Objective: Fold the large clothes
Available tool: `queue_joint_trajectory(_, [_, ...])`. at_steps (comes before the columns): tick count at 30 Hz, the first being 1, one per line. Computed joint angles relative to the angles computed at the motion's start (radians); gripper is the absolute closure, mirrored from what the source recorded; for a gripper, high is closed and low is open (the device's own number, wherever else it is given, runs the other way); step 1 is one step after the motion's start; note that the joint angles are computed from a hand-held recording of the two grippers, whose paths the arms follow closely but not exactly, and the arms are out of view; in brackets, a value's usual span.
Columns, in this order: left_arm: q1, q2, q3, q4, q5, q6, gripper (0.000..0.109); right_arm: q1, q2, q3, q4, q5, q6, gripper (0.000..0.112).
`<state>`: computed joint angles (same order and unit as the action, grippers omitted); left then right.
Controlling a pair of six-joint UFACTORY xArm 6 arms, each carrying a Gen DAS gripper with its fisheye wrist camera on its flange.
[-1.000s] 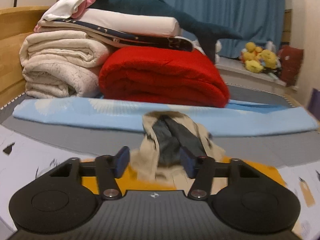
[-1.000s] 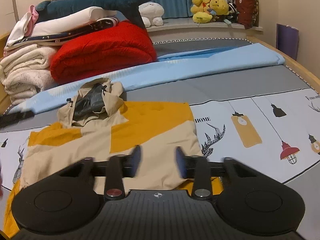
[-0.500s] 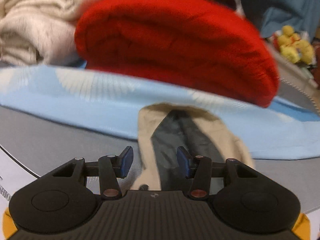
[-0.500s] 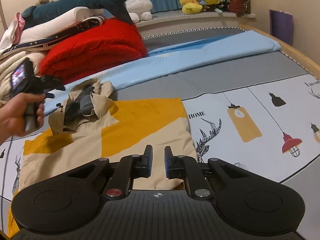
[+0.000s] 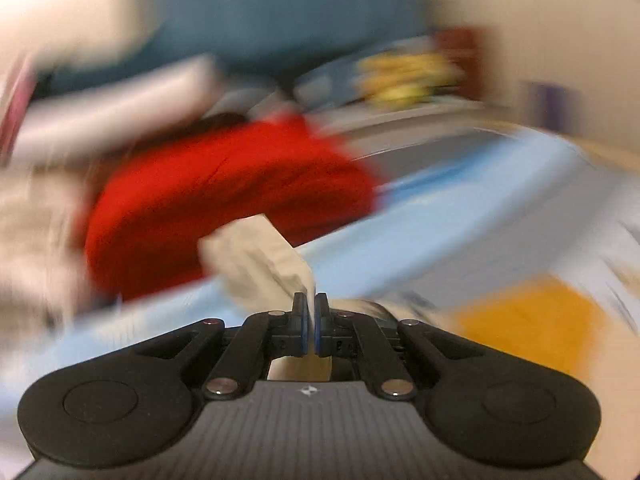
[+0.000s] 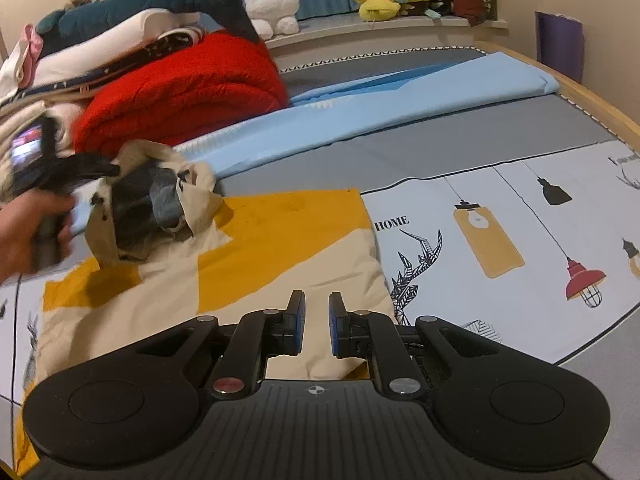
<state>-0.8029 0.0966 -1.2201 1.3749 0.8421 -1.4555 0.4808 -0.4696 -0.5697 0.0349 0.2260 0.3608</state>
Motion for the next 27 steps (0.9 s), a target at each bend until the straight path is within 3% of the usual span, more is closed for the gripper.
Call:
queue_joint_trajectory(2, [-0.149, -0.098, 0.14, -0.048, 0.042, 0.087, 0.105, -0.002, -0.018, 0.005, -0.021, -0.008, 0.033, 0.1])
queue_joint_trajectory(4, [-0.283, -0.157, 0.244, -0.232, 0.102, 0.164, 0.102, -0.004, -0.033, 0.012, -0.035, -0.019, 0.064, 0.1])
queue_joint_trajectory(6, [-0.38, -0.191, 0.287, -0.37, 0.187, 0.092, 0.102, -0.006, -0.045, 0.015, -0.067, -0.02, 0.115, 0.099])
queue_joint_trajectory(8, [-0.437, -0.246, 0.317, -0.419, 0.241, -0.104, 0.102, -0.003, -0.051, 0.019, -0.075, -0.023, 0.141, 0.097])
queue_joint_trajectory(10, [-0.45, -0.293, 0.33, -0.397, 0.272, -0.261, 0.101, 0.005, -0.056, 0.022, -0.071, -0.026, 0.143, 0.094])
queue_joint_trajectory(11, [-0.448, -0.295, 0.313, -0.377, 0.311, -0.299, 0.093, 0.009, -0.058, 0.024, -0.082, -0.028, 0.152, 0.092])
queue_joint_trajectory(12, [-0.437, -0.295, 0.296, -0.36, 0.341, -0.328, 0.074, 0.013, -0.06, 0.025, -0.085, -0.03, 0.149, 0.092])
queue_joint_trajectory(13, [-0.414, -0.298, 0.285, -0.342, 0.35, -0.379, 0.062, 0.016, -0.061, 0.026, -0.085, -0.03, 0.146, 0.092])
queue_joint_trajectory(14, [-0.383, -0.297, 0.279, -0.326, 0.326, -0.425, 0.049, 0.018, -0.06, 0.026, -0.08, -0.03, 0.141, 0.092])
queue_joint_trajectory(16, [-0.302, -0.281, 0.271, -0.317, 0.208, -0.479, 0.049, 0.021, -0.056, 0.023, -0.067, -0.028, 0.134, 0.092])
queue_joint_trajectory(19, [-0.215, -0.183, 0.207, -0.349, 0.038, -0.45, 0.046, 0.016, -0.047, 0.017, -0.064, -0.032, 0.146, 0.092])
queue_joint_trajectory(21, [-0.216, -0.106, 0.143, -0.348, 0.016, -0.404, 0.04, 0.014, -0.038, 0.013, -0.038, -0.035, 0.133, 0.092])
queue_joint_trajectory(24, [-0.254, 0.042, 0.011, -0.334, 0.079, -0.245, 0.028, 0.02, -0.033, 0.011, 0.022, -0.035, 0.091, 0.092])
queue_joint_trajectory(25, [-0.266, 0.097, -0.041, -0.351, 0.125, -0.143, 0.028, 0.022, -0.031, 0.011, 0.035, -0.036, 0.078, 0.092])
queue_joint_trajectory(26, [-0.274, 0.147, -0.09, -0.372, 0.178, -0.044, 0.037, 0.024, -0.031, 0.01, 0.045, -0.037, 0.069, 0.092])
queue_joint_trajectory(27, [-0.281, 0.194, -0.139, -0.381, 0.253, 0.052, 0.077, 0.024, -0.031, 0.01, 0.055, -0.037, 0.057, 0.092])
